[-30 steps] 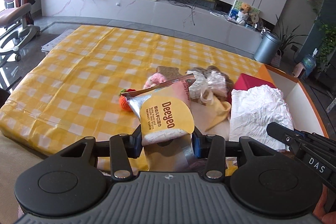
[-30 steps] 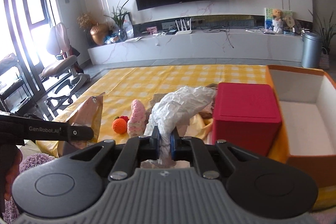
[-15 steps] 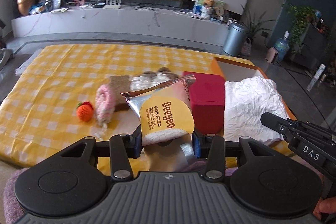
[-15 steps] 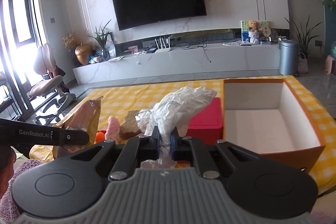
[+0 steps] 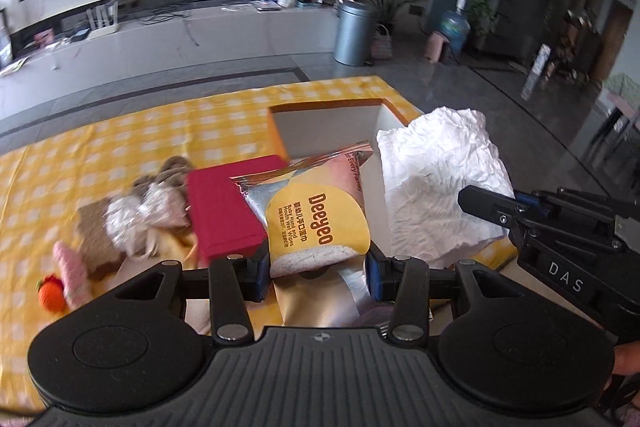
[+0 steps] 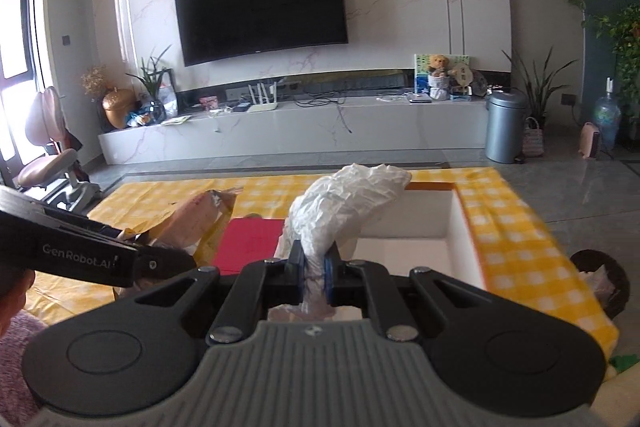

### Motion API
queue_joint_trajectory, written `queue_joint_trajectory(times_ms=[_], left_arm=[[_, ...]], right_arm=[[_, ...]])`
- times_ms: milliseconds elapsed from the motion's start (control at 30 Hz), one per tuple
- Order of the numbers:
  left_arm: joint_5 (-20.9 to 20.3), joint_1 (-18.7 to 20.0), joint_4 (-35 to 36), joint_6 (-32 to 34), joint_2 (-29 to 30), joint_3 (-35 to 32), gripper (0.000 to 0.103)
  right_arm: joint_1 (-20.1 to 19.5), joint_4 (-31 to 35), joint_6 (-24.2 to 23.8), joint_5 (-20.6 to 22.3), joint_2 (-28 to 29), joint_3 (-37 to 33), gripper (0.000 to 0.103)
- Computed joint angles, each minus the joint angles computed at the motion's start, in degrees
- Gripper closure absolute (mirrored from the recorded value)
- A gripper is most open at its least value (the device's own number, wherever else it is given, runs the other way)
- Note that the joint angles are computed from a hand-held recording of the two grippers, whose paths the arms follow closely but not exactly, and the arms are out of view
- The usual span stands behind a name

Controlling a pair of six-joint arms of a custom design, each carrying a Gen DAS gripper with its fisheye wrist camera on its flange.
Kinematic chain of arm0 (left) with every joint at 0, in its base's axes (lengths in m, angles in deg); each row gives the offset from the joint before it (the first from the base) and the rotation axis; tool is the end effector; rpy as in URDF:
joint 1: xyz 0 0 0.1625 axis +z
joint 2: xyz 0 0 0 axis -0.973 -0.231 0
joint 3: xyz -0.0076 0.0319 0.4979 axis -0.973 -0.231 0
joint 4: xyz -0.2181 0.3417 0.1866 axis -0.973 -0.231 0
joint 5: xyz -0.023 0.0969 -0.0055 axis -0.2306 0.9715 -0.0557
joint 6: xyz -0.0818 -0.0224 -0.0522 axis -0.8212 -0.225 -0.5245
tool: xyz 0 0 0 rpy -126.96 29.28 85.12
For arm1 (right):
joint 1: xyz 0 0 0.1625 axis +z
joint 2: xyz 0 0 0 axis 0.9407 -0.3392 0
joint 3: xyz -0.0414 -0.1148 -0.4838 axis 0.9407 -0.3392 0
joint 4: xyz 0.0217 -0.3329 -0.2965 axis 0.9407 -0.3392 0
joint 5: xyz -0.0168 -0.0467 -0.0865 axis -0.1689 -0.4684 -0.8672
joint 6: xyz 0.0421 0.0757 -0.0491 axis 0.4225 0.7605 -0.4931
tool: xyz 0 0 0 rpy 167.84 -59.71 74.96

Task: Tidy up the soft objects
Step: 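Lift both held items and carry them over the open cardboard box, then open the right gripper to drop the cloth while the left drops the packet into the box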

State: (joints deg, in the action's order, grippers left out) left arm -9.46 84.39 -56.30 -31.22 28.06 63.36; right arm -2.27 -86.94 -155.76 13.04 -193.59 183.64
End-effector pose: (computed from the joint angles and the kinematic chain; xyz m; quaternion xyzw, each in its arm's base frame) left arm -0.4455 -0.2708 0.0859 0.0780 0.8672 -0.3693 0.3248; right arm 0.0606 -0.3005 0.3501 0.4183 -0.8360 0.3416 0.0975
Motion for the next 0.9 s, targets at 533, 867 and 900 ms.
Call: queue_joint_trajectory(times_ms=[533, 867, 900], left_arm=[[-5.62, 13.74, -16.46, 22.9, 9.58, -6.67, 0.053], [-11.5, 18.54, -8.89, 30.42, 14.11, -13.52, 0.052], [-12.01, 18.97, -8.34, 31.07, 14.45, -14.09, 0.052]], right_arm=[[5.59, -14.84, -2.11, -16.92, 22.64, -8.72, 0.096], [9.32, -9.4, -4.97, -31.27, 28.39, -13.58, 0.096], [9.61, -8.61, -4.71, -32.18, 28.47, -13.9, 0.096]])
